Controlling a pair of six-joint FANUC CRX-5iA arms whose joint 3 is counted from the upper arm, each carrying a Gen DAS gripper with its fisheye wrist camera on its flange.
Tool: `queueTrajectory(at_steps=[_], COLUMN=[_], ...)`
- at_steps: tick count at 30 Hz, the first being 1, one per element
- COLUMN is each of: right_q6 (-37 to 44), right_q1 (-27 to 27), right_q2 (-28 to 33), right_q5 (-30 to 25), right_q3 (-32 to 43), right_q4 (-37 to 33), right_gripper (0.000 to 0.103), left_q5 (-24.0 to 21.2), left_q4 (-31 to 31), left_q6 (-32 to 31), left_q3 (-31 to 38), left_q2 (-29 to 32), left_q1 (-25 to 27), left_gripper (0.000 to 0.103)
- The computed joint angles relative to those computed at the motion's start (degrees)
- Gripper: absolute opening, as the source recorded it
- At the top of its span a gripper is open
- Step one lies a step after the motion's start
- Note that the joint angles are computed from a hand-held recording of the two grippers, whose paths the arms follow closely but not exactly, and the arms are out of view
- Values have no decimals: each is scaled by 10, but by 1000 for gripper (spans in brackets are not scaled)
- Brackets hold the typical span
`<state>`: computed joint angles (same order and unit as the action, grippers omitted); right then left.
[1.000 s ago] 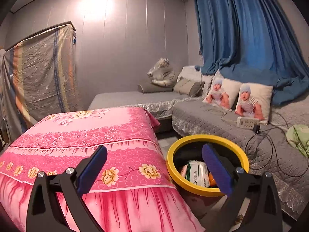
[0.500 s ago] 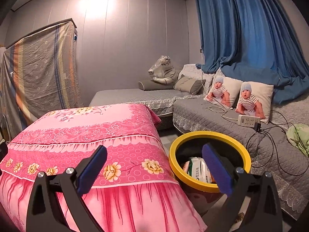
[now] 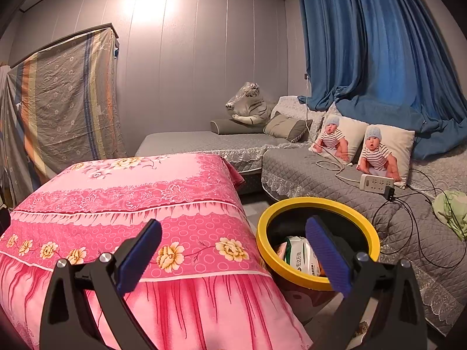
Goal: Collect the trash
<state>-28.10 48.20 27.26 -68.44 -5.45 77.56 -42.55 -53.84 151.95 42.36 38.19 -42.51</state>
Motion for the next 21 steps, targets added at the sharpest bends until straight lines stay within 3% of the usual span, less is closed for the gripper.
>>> queueTrajectory(at_steps=[21], right_q6=[2], right_q1=[-3], right_q2=[1], right_q5=[13], right_q3=[0], right_q4=[-9], right_gripper=[95], left_q5=[18], left_q4=[3], left_q6=[-6], left_q3=[-7], left_q2=[-4], left_q1=[1], left_gripper=[95])
